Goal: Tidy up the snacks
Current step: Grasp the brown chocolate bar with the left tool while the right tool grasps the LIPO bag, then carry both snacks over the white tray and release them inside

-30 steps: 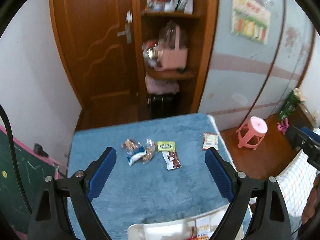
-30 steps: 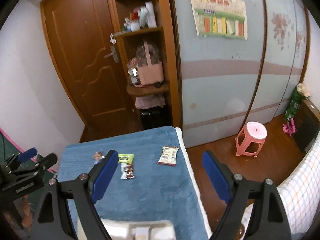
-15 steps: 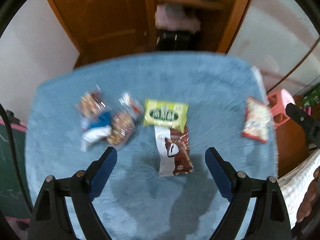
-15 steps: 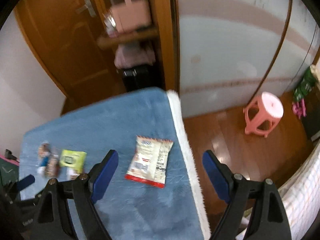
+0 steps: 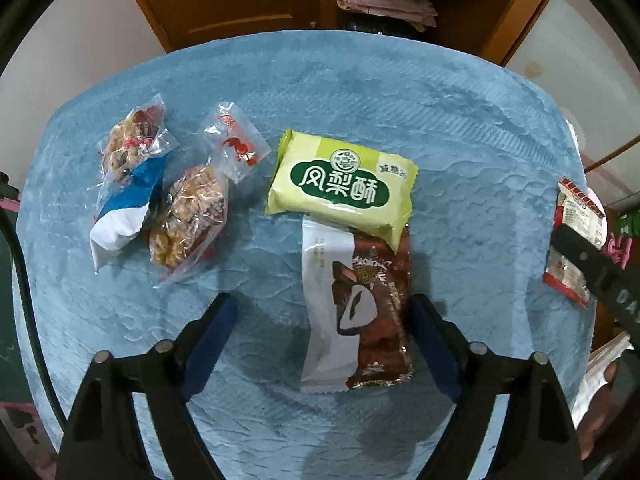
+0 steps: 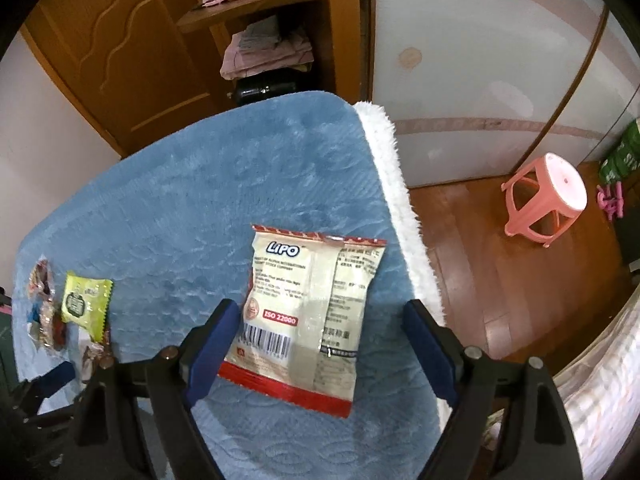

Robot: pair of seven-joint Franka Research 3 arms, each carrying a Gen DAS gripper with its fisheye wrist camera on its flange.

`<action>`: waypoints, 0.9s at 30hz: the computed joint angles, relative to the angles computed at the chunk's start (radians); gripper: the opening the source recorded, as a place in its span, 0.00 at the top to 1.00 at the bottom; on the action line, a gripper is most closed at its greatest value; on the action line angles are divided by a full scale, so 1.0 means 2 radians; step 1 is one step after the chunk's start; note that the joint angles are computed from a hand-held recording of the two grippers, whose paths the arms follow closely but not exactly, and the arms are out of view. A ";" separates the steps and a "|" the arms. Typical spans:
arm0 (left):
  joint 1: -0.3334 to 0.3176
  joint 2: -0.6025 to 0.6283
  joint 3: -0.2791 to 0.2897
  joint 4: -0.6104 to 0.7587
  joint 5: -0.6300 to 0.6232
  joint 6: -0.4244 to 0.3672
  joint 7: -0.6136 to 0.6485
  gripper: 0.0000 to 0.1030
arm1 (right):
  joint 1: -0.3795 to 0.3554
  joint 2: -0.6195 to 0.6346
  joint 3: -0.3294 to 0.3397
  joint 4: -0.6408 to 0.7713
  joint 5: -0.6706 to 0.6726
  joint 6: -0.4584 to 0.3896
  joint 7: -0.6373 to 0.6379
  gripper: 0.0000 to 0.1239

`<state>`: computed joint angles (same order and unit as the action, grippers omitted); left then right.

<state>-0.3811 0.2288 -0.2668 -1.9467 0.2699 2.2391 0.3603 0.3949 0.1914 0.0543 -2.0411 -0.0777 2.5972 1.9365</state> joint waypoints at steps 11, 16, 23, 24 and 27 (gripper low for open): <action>-0.005 -0.069 -0.010 -0.049 -0.006 0.018 -0.021 0.63 | -0.010 -0.042 0.017 -0.034 0.053 0.006 -0.076 0.62; -0.013 -0.118 -0.020 -0.046 0.004 -0.010 -0.023 0.63 | -0.014 -0.118 0.026 -0.089 0.102 0.011 -0.132 0.62; -0.025 -0.209 -0.038 -0.032 0.010 -0.079 -0.003 0.63 | -0.012 -0.270 0.032 -0.169 0.159 -0.003 -0.175 0.62; -0.027 -0.228 -0.040 -0.036 0.008 -0.088 0.000 0.63 | -0.013 -0.289 0.034 -0.179 0.162 -0.004 -0.174 0.62; -0.034 -0.282 -0.049 -0.043 0.003 -0.107 0.001 0.63 | -0.014 -0.364 0.041 -0.206 0.168 -0.021 -0.169 0.62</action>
